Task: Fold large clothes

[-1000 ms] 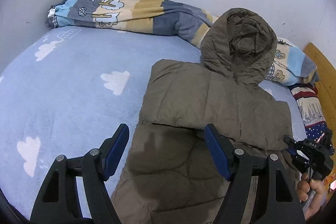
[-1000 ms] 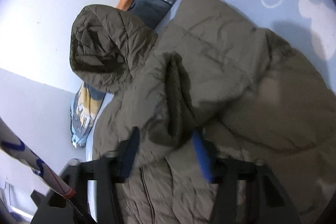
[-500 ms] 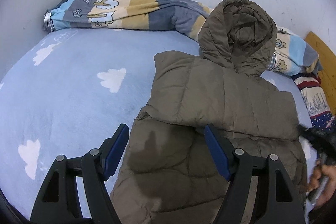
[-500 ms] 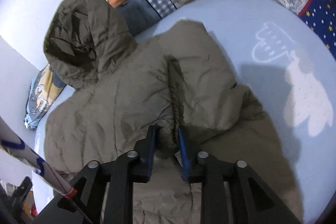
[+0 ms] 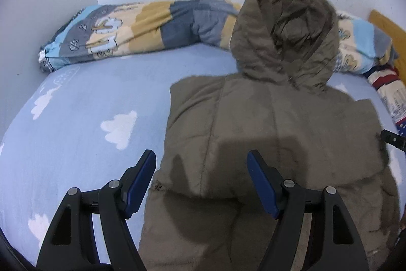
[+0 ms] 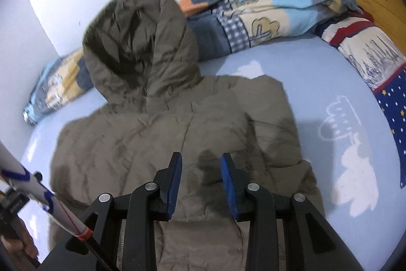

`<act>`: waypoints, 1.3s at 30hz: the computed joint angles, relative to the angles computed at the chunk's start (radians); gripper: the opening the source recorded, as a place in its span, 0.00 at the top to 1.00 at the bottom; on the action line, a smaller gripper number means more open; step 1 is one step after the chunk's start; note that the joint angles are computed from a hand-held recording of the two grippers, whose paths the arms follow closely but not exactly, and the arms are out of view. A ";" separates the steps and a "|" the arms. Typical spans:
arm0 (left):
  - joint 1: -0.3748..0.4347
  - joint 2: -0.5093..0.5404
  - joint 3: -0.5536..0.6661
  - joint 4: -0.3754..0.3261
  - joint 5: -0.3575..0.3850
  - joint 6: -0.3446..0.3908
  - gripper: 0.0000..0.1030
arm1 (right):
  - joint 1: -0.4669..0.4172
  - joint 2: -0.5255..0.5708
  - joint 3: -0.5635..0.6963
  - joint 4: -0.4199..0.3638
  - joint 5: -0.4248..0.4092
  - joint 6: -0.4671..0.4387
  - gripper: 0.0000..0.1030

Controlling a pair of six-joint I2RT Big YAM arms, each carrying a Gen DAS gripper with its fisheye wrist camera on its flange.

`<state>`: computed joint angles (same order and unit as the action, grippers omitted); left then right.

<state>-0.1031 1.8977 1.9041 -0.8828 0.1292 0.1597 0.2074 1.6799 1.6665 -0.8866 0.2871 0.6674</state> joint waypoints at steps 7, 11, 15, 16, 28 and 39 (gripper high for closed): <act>-0.005 0.120 0.097 -0.126 -0.003 -0.028 0.25 | -0.018 0.099 0.044 -0.095 -0.006 -0.013 0.67; -0.014 0.092 0.044 -0.069 -0.040 -0.007 0.25 | -0.019 0.138 0.077 -0.135 0.001 -0.035 0.67; 0.000 0.025 -0.004 -0.058 0.030 -0.025 0.26 | -0.010 0.085 0.060 -0.130 -0.008 -0.017 0.67; 0.000 -0.012 -0.041 -0.034 0.033 -0.016 0.26 | -0.004 0.053 0.033 -0.101 -0.017 -0.013 0.67; -0.016 -0.343 -0.420 -0.002 0.029 0.104 0.26 | 0.147 -0.288 -0.328 -0.046 0.026 0.132 0.62; -0.005 -0.374 -0.583 0.013 -0.066 0.123 0.26 | 0.158 -0.250 -0.405 -0.092 -0.108 0.210 0.61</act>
<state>-0.1086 1.5242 1.3212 -0.8694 0.0636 0.2826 0.3658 1.4299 1.2614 -0.9791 0.1794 0.8771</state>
